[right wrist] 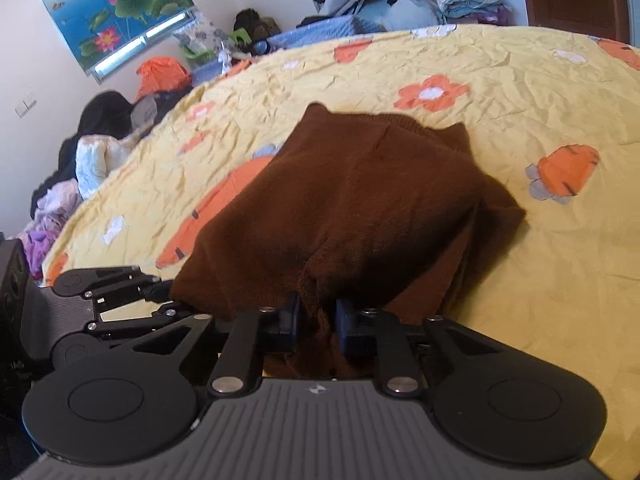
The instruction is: Fold small clothes
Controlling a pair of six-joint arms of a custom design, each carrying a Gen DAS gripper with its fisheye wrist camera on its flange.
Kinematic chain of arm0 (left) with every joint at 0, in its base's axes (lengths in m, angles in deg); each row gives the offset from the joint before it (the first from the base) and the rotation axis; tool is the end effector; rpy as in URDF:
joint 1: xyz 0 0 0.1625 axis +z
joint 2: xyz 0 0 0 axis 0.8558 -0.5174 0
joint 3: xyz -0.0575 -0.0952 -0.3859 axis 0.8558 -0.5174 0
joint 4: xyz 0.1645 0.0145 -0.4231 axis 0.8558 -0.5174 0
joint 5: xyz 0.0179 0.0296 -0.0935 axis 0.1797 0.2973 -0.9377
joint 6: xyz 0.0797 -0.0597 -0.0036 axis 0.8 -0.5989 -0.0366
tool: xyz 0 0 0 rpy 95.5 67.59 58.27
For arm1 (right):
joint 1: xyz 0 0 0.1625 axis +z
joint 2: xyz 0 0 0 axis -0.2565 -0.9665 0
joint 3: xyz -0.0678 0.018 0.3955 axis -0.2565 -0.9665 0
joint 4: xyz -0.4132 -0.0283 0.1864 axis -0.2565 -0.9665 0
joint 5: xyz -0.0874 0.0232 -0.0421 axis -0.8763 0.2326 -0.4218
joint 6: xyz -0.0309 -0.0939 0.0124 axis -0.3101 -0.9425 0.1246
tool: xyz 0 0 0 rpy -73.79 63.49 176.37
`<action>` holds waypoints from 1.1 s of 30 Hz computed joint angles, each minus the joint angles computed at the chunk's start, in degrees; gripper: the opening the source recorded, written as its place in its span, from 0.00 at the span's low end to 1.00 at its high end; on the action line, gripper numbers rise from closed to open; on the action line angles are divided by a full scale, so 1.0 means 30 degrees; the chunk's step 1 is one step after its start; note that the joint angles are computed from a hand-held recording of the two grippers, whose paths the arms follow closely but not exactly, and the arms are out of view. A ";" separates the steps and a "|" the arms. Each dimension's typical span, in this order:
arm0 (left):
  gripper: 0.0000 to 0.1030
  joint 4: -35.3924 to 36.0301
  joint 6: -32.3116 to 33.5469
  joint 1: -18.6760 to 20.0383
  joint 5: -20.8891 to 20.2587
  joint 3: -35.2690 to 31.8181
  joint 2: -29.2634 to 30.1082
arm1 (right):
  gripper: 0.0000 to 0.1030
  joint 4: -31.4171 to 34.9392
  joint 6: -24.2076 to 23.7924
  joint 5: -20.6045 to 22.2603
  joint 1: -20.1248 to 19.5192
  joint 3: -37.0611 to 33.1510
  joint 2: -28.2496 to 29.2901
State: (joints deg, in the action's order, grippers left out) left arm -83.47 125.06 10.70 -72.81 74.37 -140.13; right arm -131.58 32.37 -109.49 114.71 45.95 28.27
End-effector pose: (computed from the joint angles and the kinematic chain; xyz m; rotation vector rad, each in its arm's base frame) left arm -0.0629 -0.6626 0.2587 1.0598 2.3092 -0.8098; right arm 0.2265 -0.6424 0.1220 0.6018 -2.7317 0.7891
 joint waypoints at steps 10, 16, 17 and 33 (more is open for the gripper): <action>0.13 0.2826 0.2280 0.0604 -0.0502 0.0332 -0.1202 | 0.58 -0.0165 0.1786 0.2243 -0.1191 0.1637 -0.1184; 0.15 0.3234 0.2498 0.0922 -0.2219 0.0294 -0.2168 | 0.84 -0.2742 0.3121 0.2741 -0.1499 0.0566 -0.0809; 0.18 0.2806 0.2313 0.0832 -0.2217 0.0280 -0.2034 | 0.83 -0.2960 0.3651 0.2647 -0.1629 0.0072 -0.0492; 0.72 0.1544 0.1062 0.0551 -0.1380 -0.0001 -0.1216 | 0.19 -0.2332 0.4070 0.1349 -0.2675 -0.2089 0.1167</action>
State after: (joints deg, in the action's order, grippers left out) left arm -78.84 128.24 12.35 -76.95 74.37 -143.78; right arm -138.58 44.57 -105.44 106.69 39.68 31.77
